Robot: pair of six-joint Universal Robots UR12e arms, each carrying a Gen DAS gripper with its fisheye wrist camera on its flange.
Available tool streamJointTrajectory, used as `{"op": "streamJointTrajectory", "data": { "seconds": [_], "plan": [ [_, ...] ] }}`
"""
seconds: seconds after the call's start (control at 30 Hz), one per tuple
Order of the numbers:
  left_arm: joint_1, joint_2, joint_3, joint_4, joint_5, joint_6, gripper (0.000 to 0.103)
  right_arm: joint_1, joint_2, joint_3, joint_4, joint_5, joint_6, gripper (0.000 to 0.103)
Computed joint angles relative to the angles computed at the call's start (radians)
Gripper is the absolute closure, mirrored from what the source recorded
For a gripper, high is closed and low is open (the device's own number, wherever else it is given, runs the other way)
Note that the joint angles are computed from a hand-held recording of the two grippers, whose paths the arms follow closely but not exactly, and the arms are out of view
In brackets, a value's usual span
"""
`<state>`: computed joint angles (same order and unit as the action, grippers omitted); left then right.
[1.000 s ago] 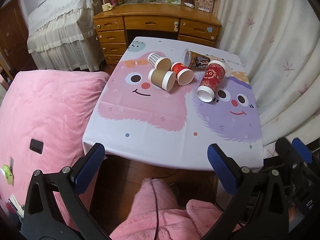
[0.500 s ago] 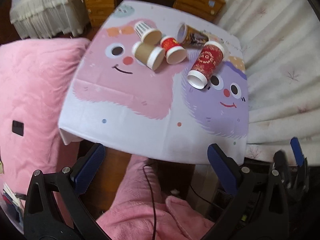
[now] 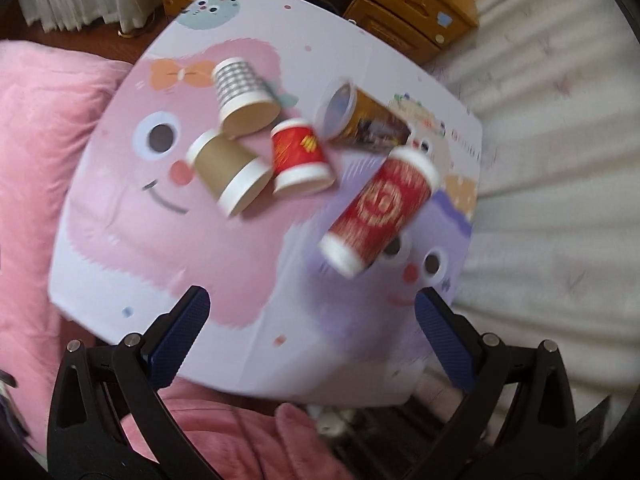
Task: Flip cup upright
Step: 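Move the left tool toward the clear plastic cup lying on its side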
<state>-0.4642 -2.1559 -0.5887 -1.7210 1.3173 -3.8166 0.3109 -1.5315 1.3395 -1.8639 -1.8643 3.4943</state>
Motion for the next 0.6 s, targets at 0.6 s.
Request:
{"op": "streamJointTrajectory", "data": {
  "seconds": [0.6],
  "plan": [
    [0.002, -0.139, -0.001, 0.289, -0.127, -0.523, 0.002, -0.212, 0.142, -0.046, 0.173, 0.423, 0.0, 0.006]
  ]
}}
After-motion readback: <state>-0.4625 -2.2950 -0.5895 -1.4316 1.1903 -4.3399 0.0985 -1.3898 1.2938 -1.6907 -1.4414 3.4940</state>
